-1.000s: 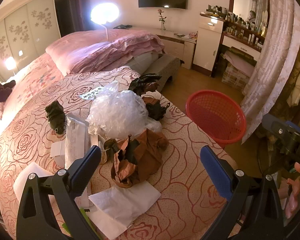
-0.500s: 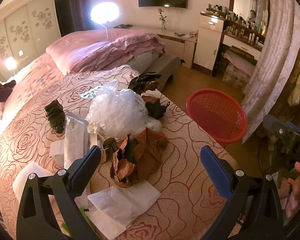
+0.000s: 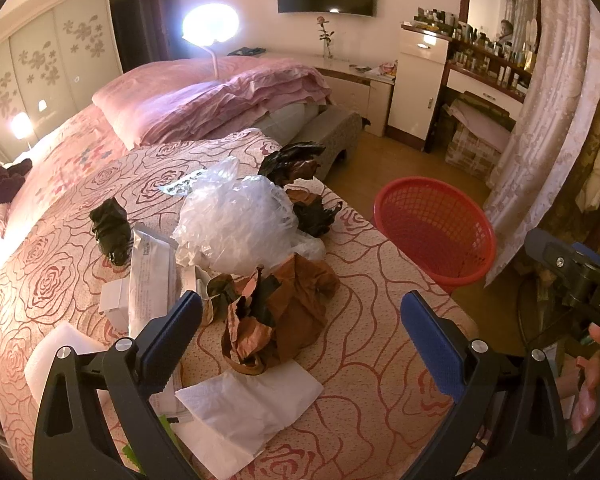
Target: Collect trash
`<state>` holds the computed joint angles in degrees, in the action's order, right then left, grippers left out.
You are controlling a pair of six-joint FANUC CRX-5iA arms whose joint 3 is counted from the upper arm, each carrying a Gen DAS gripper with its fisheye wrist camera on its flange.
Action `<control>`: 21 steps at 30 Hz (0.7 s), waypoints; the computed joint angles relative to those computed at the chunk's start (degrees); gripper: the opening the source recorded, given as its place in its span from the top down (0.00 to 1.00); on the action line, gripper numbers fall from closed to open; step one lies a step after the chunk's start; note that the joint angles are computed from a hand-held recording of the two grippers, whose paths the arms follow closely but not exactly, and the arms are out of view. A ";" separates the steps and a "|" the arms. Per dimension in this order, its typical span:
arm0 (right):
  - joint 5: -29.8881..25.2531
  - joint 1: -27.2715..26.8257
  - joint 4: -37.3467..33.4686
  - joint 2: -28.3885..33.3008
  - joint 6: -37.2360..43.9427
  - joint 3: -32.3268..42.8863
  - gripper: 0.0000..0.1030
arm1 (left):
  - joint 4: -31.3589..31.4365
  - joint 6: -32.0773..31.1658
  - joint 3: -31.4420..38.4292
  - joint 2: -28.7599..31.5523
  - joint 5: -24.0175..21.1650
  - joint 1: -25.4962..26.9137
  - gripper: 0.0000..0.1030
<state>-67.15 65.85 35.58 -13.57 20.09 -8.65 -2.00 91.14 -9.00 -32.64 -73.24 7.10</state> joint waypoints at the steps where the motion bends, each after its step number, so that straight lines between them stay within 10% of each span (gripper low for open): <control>1: -0.03 -0.01 -0.05 0.00 0.02 -0.02 0.06 | 0.07 -0.04 0.00 0.00 -0.03 0.08 0.07; 9: 0.60 -0.12 0.13 -0.10 0.78 -0.72 0.06 | 1.27 -1.71 -1.13 -1.30 0.29 4.08 0.07; 21: 3.87 -0.71 -3.82 3.12 6.29 2.07 0.06 | 15.69 -17.19 -4.96 -6.34 -2.67 34.46 0.07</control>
<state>-63.28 65.14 31.76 -10.45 26.38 -6.58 13.68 73.96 -13.97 -38.98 -75.91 41.56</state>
